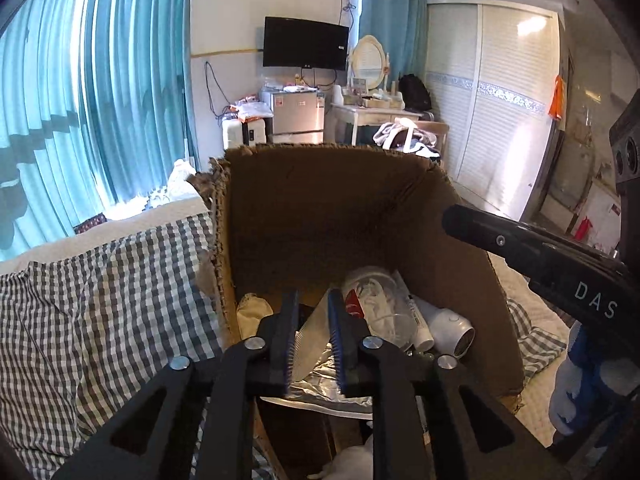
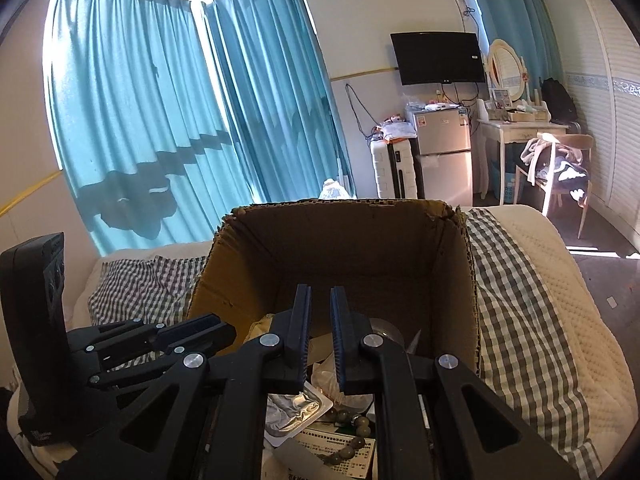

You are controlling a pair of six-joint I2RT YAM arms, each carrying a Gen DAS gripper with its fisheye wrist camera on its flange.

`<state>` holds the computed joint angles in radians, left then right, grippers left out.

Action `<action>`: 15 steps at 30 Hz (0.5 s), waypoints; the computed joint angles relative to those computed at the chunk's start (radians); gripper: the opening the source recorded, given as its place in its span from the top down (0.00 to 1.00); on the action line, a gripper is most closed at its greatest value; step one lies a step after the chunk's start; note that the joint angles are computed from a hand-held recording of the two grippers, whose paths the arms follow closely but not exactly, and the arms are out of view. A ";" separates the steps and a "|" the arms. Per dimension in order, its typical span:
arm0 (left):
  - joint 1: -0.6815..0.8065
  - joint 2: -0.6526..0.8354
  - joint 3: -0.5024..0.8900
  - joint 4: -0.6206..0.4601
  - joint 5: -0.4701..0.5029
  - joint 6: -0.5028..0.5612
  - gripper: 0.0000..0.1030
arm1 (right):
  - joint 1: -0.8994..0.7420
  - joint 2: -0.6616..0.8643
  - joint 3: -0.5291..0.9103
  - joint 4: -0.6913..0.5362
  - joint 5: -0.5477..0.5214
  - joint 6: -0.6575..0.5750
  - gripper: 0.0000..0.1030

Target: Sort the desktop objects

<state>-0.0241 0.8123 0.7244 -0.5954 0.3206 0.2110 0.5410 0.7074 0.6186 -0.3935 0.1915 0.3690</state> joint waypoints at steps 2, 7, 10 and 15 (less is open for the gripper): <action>0.041 -0.043 -0.003 -0.012 0.052 0.001 0.35 | 0.043 -0.026 0.013 -0.034 0.060 0.012 0.91; 0.137 -0.149 0.015 -0.079 0.133 0.022 0.23 | 0.195 -0.091 0.062 -0.135 0.232 0.081 0.75; 0.254 -0.206 0.048 -0.146 0.238 0.066 0.18 | 0.334 -0.109 0.112 -0.185 0.405 0.149 0.36; 0.550 -0.237 0.132 -0.280 0.470 0.174 0.00 | 0.682 -0.066 0.243 -0.346 0.841 0.311 0.08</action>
